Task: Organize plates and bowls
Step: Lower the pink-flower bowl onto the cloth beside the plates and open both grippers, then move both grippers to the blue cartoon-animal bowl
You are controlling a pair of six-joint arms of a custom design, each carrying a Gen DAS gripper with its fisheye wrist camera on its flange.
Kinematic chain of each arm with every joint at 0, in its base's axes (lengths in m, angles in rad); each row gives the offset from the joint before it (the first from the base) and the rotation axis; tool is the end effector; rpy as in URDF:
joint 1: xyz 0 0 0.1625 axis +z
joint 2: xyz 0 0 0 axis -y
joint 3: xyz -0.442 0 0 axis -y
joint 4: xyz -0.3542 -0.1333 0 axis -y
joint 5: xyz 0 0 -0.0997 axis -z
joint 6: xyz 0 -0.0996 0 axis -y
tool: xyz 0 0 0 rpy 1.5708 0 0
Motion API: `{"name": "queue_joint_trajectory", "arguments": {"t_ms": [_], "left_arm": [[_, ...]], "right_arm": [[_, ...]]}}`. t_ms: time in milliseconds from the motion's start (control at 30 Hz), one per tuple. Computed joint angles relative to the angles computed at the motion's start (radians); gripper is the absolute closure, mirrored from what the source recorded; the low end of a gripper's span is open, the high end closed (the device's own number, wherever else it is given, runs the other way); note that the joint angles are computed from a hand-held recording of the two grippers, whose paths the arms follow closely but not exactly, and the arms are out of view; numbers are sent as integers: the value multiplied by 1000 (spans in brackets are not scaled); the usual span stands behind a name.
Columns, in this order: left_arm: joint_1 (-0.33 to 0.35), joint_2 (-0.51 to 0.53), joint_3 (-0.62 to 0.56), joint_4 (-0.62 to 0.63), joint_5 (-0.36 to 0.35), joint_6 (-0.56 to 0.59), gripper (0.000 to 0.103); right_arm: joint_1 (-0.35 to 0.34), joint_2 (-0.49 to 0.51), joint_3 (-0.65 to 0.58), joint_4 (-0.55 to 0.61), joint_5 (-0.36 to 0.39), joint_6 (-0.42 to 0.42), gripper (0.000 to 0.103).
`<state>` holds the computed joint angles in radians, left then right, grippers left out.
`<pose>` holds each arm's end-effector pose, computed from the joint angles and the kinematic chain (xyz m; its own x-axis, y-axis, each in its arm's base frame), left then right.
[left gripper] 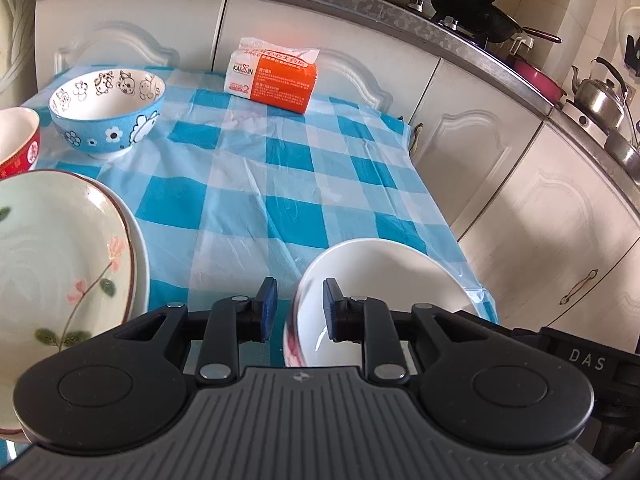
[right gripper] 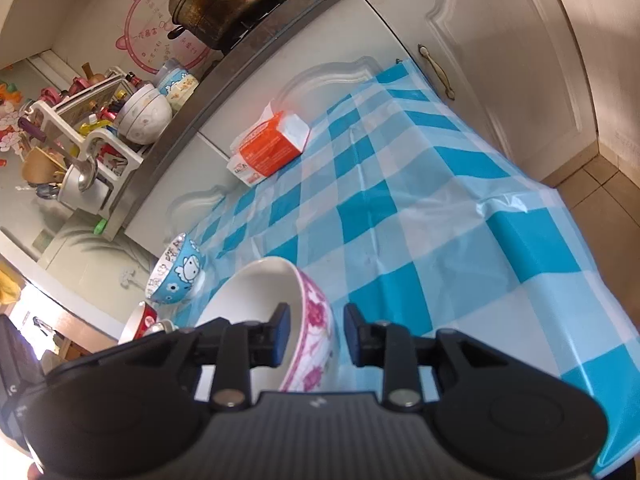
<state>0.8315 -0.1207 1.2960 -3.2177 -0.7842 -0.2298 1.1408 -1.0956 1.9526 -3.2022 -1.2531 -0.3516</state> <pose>-0.3184 -0.6516 -0.1285 -0.8559 0.0820 -0.5106 0.4162 0.6952 -0.5860 -0.0888 -0.5881 0.2899 -0.9988 -0.0384 0.0312 -0.0490 0.6780 -0.7334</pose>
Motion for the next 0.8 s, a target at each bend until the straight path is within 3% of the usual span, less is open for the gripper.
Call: {"name": "queue_joint_trajectory", "arguments": {"t_ms": [233, 500, 633, 800], "left_arm": [[-11, -8, 51, -76, 27, 58, 67], [-33, -33, 129, -190, 51, 122, 45], [-41, -55, 179, -232, 45, 132, 40], [-52, -78, 235, -289, 49, 151, 28]], "right_arm": [[9, -4, 30, -87, -16, -32, 46], [43, -9, 77, -212, -41, -116, 21], [61, -15, 95, -229, -50, -142, 12], [82, -21, 113, -242, -55, -184, 9]]}}
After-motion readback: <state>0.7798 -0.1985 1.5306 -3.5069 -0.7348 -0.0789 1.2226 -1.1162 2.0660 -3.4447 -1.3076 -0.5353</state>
